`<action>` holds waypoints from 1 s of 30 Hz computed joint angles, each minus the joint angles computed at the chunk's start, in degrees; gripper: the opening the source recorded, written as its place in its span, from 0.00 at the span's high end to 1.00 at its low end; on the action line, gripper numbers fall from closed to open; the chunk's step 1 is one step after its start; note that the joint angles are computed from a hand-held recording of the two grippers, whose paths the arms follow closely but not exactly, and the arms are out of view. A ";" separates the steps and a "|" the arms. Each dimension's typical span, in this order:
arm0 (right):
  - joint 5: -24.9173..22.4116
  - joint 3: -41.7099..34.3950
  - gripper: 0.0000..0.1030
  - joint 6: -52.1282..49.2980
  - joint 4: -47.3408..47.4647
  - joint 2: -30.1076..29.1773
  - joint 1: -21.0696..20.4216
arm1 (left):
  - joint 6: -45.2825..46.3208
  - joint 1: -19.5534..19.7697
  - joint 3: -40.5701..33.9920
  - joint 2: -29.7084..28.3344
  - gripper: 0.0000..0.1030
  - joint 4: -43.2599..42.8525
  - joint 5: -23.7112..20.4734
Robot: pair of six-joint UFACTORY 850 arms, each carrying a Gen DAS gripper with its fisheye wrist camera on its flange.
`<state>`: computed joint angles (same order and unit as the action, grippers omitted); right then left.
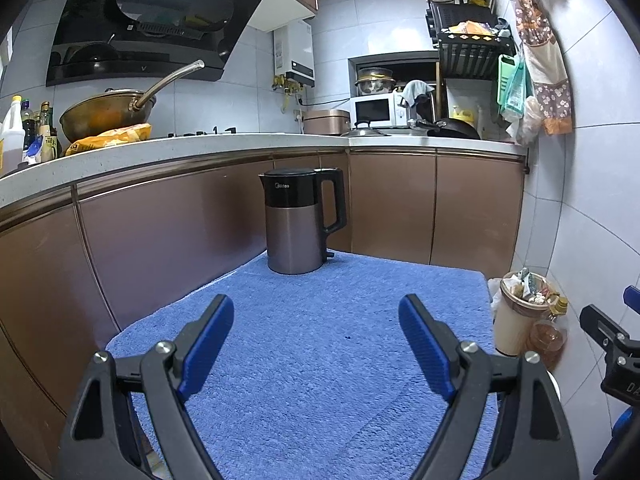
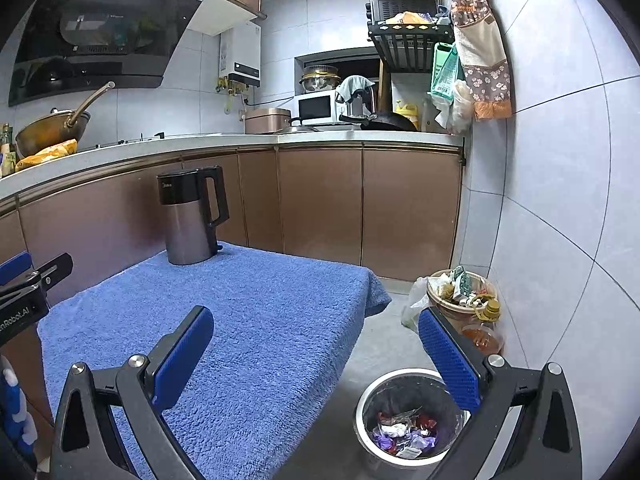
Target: Collect trash
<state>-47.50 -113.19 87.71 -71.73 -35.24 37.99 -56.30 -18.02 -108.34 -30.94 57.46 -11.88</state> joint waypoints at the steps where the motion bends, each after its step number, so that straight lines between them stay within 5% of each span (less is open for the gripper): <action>1: -0.08 0.10 0.00 0.14 -0.14 0.10 0.06 | 0.50 0.01 0.09 0.10 0.18 -0.49 0.08; 20: -0.51 0.96 0.00 0.68 -0.48 0.86 0.25 | 6.51 0.87 0.41 0.74 0.18 -7.71 1.62; 30: -0.60 1.24 0.00 1.04 -0.88 1.19 0.29 | -4.38 0.54 2.51 2.17 0.18 3.96 2.64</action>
